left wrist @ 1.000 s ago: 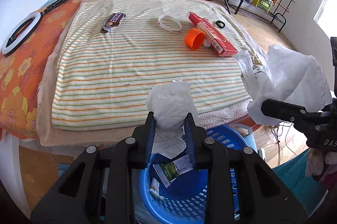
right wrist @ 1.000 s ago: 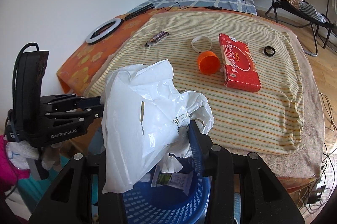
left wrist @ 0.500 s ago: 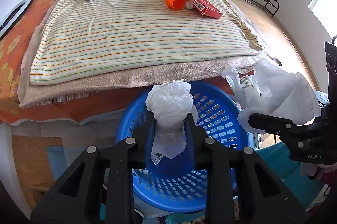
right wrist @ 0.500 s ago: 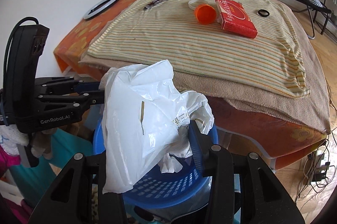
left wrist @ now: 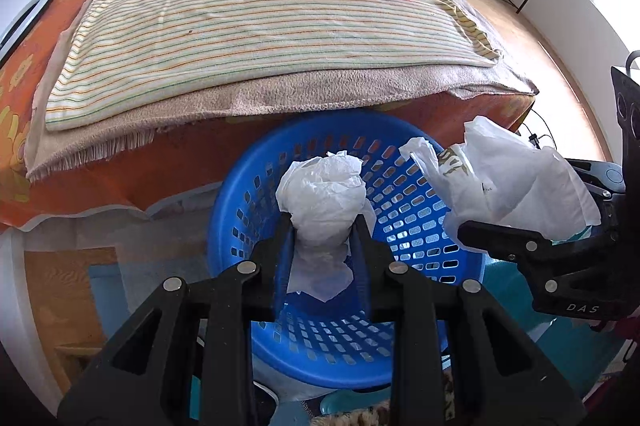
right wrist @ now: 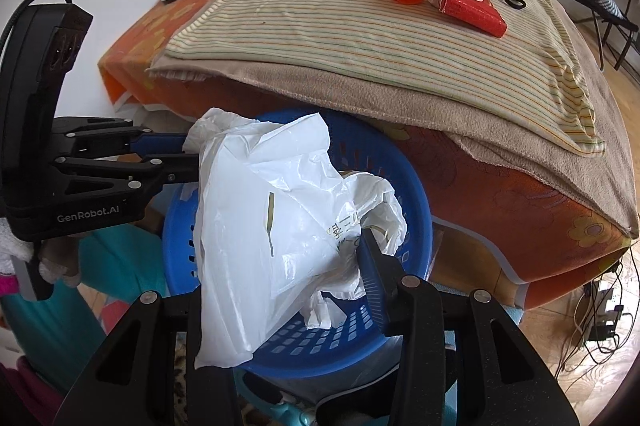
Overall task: Collect trash
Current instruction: 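Open both tools to drop the tissue and bag into the basket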
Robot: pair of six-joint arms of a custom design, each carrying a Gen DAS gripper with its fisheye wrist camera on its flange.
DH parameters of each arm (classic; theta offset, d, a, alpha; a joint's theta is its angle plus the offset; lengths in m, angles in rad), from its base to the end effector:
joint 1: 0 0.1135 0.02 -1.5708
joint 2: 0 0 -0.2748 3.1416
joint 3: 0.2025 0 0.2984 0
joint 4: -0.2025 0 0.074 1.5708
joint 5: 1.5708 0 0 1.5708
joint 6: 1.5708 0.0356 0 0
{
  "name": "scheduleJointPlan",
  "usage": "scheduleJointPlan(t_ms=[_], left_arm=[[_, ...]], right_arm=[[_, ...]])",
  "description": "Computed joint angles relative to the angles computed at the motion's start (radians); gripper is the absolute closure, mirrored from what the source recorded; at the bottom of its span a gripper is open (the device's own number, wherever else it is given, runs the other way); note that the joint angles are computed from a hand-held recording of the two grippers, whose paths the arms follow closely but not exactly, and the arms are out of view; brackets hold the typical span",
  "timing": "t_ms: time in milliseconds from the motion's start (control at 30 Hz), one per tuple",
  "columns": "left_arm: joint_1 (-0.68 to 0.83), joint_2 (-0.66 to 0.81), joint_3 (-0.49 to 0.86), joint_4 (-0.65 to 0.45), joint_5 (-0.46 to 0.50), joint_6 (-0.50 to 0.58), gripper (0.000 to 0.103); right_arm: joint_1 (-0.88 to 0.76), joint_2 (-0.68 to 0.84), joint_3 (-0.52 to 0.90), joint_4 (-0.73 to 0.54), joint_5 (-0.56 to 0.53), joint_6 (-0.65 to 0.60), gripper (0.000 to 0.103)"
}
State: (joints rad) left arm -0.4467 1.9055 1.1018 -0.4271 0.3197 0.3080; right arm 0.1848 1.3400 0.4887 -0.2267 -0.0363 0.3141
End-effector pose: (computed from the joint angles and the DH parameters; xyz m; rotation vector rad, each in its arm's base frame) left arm 0.3490 -0.1796 0.1026 1.0984 2.5620 -0.4813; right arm 0.2423 0.0466 0.1042 0.1600 2.6601 0.2123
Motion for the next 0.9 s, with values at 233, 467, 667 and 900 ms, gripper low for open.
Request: scheduleJointPlan(t_ms=[233,467,667,900], left_arm=[[0.000,0.011,0.005,-0.001,-0.008,-0.002,0.062],[0.001,0.022,0.012,-0.007,-0.016,-0.005,0.061],[0.006,0.025,0.014,0.001,-0.023,-0.018,0.045],[0.008,0.030,0.023,-0.002,-0.025,-0.027,0.037]], right_arm=[[-0.005,0.047,0.015,-0.005,0.000,0.003,0.058],[-0.004,0.069,0.028,-0.004,0.017,0.010,0.042],[-0.007,0.092,0.039,-0.005,0.028,0.016,0.039],[-0.006,0.072,0.031,-0.010,0.054,0.021,0.034]])
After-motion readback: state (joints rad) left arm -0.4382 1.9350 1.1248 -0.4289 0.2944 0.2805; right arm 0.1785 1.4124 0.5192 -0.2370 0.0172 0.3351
